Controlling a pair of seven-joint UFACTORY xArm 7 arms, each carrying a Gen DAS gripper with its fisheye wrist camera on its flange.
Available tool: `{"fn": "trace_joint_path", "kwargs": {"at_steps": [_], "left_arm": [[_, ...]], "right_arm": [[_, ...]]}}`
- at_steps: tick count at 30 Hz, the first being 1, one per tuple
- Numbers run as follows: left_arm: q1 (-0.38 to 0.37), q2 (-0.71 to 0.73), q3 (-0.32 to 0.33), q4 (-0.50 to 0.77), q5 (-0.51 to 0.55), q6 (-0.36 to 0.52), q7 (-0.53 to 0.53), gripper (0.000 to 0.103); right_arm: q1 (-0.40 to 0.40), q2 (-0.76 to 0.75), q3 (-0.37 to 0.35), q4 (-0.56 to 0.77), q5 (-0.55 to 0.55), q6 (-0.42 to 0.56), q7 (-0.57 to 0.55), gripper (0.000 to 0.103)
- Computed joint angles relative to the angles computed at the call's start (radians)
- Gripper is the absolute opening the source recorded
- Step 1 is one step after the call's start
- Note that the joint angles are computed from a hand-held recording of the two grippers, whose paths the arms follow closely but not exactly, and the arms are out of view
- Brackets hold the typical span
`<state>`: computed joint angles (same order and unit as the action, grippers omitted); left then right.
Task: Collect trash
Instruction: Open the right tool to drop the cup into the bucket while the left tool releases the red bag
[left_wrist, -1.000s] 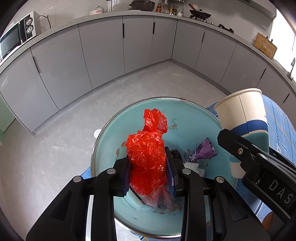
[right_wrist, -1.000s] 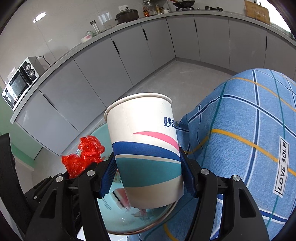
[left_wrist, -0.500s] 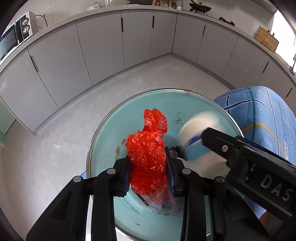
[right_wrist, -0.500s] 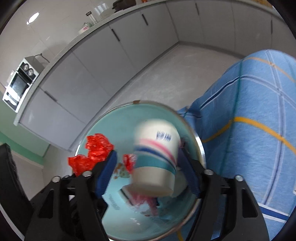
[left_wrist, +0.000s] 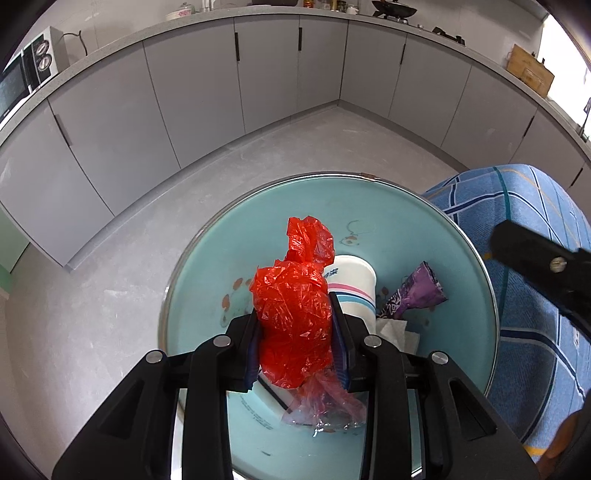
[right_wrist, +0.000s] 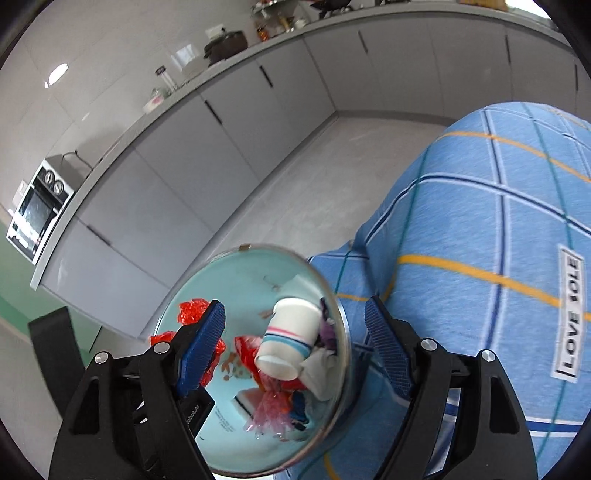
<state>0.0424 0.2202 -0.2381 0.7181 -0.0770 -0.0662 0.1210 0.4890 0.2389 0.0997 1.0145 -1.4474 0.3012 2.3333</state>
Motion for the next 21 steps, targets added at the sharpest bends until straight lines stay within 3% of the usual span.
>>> {"fn": "trace_joint_path", "kwargs": {"at_steps": [3, 6, 9, 10, 11, 14, 15, 18, 20, 21], "left_arm": [[-0.023, 0.008, 0.021, 0.007, 0.007, 0.008, -0.005, 0.035], [-0.163, 0.009, 0.163, 0.007, 0.052, 0.002, -0.051, 0.051], [-0.15, 0.007, 0.151, 0.007, 0.062, 0.003, -0.058, 0.06], [-0.178, 0.003, 0.182, 0.003, 0.071, -0.001, -0.07, 0.072], [-0.234, -0.001, 0.24, -0.001, 0.086, -0.008, -0.093, 0.082], [-0.44, -0.013, 0.453, -0.018, 0.132, -0.026, -0.158, 0.093], [-0.481, -0.015, 0.494, -0.02, 0.14, -0.027, -0.173, 0.094], [-0.501, -0.027, 0.514, -0.035, 0.154, -0.041, -0.187, 0.094], [-0.58, -0.036, 0.588, -0.049, 0.158, -0.049, -0.196, 0.095], [-0.652, -0.039, 0.657, -0.059, 0.155, -0.056, -0.198, 0.096]], "right_arm": [[0.0, -0.023, 0.001, -0.024, -0.023, 0.016, 0.026, 0.078], [-0.003, -0.04, 0.012, -0.042, -0.041, 0.035, 0.048, 0.078], [-0.01, -0.047, 0.023, -0.052, -0.043, 0.045, 0.057, 0.078], [-0.013, -0.047, 0.025, -0.051, -0.042, 0.044, 0.057, 0.078], [-0.014, -0.049, 0.026, -0.055, -0.045, 0.044, 0.063, 0.078], [-0.014, -0.061, 0.033, -0.066, -0.056, 0.054, 0.082, 0.081], [-0.014, -0.068, 0.035, -0.072, -0.063, 0.061, 0.092, 0.081], [-0.018, -0.082, 0.045, -0.083, -0.073, 0.072, 0.113, 0.083], [-0.019, -0.095, 0.051, -0.095, -0.075, 0.083, 0.122, 0.084], [-0.02, -0.099, 0.054, -0.099, -0.074, 0.088, 0.124, 0.084]]}}
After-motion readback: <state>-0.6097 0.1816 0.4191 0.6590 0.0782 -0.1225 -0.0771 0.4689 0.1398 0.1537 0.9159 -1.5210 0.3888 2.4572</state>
